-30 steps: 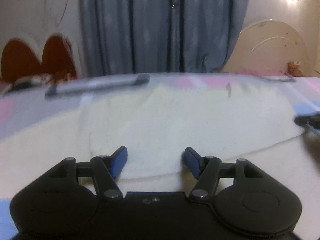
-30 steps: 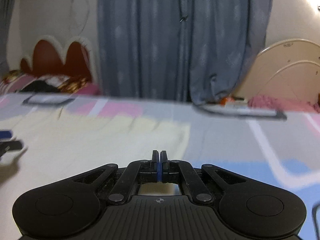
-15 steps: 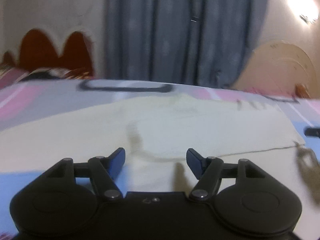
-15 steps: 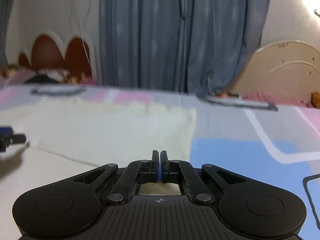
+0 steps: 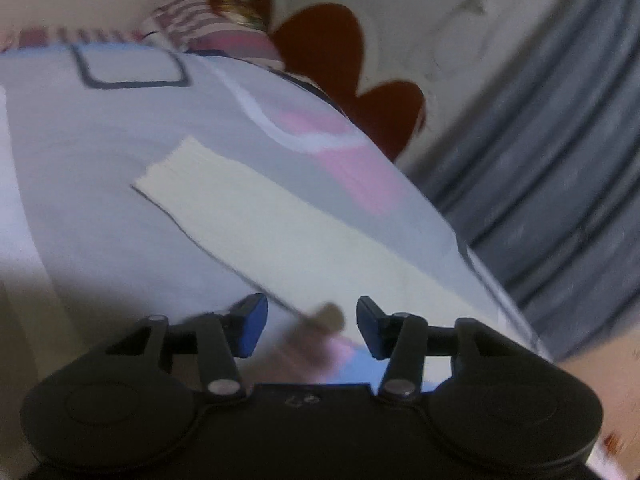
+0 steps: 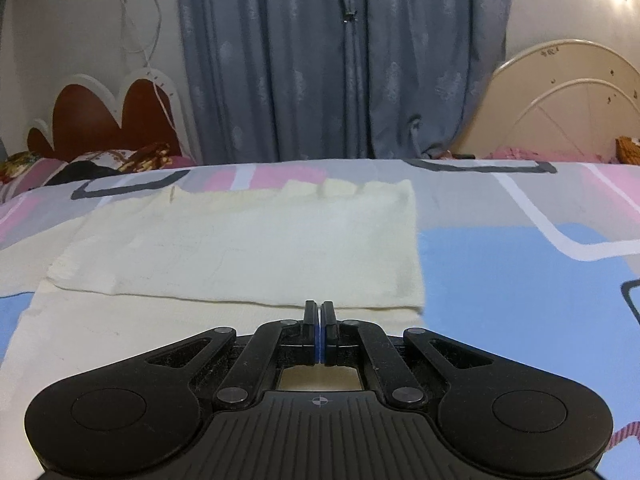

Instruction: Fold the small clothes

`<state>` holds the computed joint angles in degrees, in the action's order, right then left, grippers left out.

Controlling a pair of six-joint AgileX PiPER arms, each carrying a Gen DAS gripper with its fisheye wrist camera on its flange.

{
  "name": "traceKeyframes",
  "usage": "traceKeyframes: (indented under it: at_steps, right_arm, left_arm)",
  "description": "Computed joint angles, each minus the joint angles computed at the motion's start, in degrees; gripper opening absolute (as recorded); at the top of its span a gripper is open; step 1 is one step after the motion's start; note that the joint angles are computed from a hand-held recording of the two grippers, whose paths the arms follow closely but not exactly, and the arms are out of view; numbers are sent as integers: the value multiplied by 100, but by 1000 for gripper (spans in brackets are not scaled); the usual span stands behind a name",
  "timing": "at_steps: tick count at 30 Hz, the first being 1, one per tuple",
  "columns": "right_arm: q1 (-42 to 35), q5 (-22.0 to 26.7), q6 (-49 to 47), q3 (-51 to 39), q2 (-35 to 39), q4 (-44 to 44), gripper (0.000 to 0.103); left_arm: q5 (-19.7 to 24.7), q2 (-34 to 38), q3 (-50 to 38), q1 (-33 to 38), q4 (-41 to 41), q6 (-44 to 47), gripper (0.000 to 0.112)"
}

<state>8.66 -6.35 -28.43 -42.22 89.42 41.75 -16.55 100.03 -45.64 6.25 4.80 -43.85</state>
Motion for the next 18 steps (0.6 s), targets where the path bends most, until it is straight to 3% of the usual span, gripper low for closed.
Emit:
traceKeyframes:
  at_steps: [2,7,8,9,10,12,14,16,18]
  right_arm:
    - [97,-2,-695,-90,19,788,0]
    - [154,-10,-2155,-215,-7,2311,0]
    - [134,7,-2444,-233,-18,2574,0]
    - [114,12,-2686,-238,-31,2803,0]
    - [79,33,-2819,-240,-40,2923,0]
    - [8,61,-3204,-244,-55,3292,0]
    - [-58,70,-3184,-209,-129,3287,0]
    - [-155,126,-2718,-165,-182,2766,0]
    - [-246,169,-2629,-152,-147,2660,0]
  left_arm:
    - [-254,168,-81,197,527,-716,49]
    - [-401,481,-460,598,915,-1490,48]
    - [-417,555,-519,601,706,-1374,42]
    - [-203,603,-626,584,421,-1035,15]
    - [161,699,-861,575,364,-746,4]
    - [201,611,-888,649,192,-655,3]
    - [-276,356,-653,659,-267,93,3]
    - [45,412,-881,607,-545,495,3]
    - [610,680,-1233,657,-336,243,3]
